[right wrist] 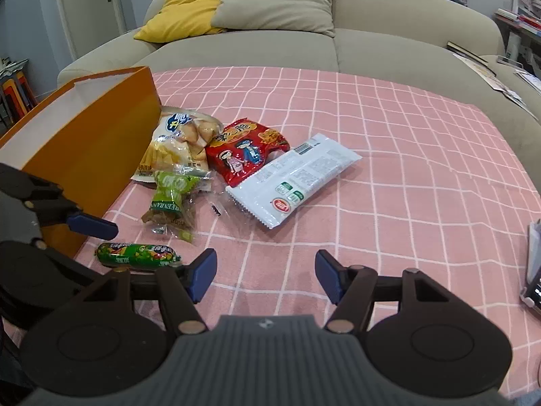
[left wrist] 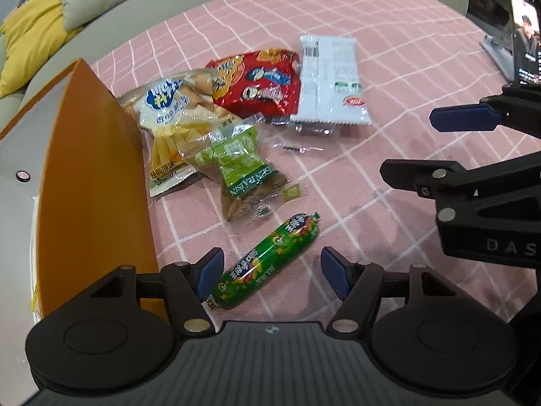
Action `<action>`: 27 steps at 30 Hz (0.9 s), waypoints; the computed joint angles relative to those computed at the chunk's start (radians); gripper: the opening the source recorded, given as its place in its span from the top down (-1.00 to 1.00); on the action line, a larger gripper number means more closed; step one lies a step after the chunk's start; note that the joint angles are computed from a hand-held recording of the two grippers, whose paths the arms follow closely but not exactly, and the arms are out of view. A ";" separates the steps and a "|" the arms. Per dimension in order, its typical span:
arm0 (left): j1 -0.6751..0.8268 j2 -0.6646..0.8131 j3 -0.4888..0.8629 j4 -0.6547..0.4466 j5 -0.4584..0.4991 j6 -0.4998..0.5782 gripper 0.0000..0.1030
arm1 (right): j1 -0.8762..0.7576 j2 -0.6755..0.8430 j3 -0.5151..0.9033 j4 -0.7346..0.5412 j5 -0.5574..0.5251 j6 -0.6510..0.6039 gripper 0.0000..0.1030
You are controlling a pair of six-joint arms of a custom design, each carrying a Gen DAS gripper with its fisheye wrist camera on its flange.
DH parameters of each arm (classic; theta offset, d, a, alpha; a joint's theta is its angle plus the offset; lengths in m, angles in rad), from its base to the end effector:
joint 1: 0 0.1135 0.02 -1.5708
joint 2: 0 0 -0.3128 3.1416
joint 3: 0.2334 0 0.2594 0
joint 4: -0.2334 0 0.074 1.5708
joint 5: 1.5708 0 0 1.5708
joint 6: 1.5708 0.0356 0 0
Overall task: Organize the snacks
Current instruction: 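Move both tools back over the remaining snacks on the table, then grasp the green sausage stick with the left tool while the right grasps the green packet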
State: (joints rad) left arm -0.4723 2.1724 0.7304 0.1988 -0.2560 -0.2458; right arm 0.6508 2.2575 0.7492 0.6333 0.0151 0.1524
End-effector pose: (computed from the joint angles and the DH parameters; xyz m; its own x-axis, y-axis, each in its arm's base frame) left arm 0.2925 -0.1393 0.0261 -0.9073 0.1992 -0.3704 0.1514 0.9764 0.1542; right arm 0.2901 0.2202 0.0232 -0.6944 -0.3379 -0.6353 -0.4984 0.8627 0.0858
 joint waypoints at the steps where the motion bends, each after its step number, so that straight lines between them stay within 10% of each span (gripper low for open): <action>1: 0.007 0.006 0.006 -0.007 0.007 0.004 -0.51 | 0.001 0.006 0.005 0.003 -0.004 -0.004 -0.21; 12: 0.095 -0.002 -0.012 -0.006 0.112 -0.054 0.18 | -0.006 0.056 0.063 -0.002 -0.061 -0.029 -0.21; 27: 0.061 -0.140 -0.125 0.029 0.095 -0.251 0.50 | -0.002 0.092 0.088 0.075 -0.130 -0.078 -0.07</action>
State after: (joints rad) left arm -0.4112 2.0325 0.6059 0.2275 -0.1609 -0.4971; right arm 0.6487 2.3490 0.8377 0.7081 -0.1150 0.0747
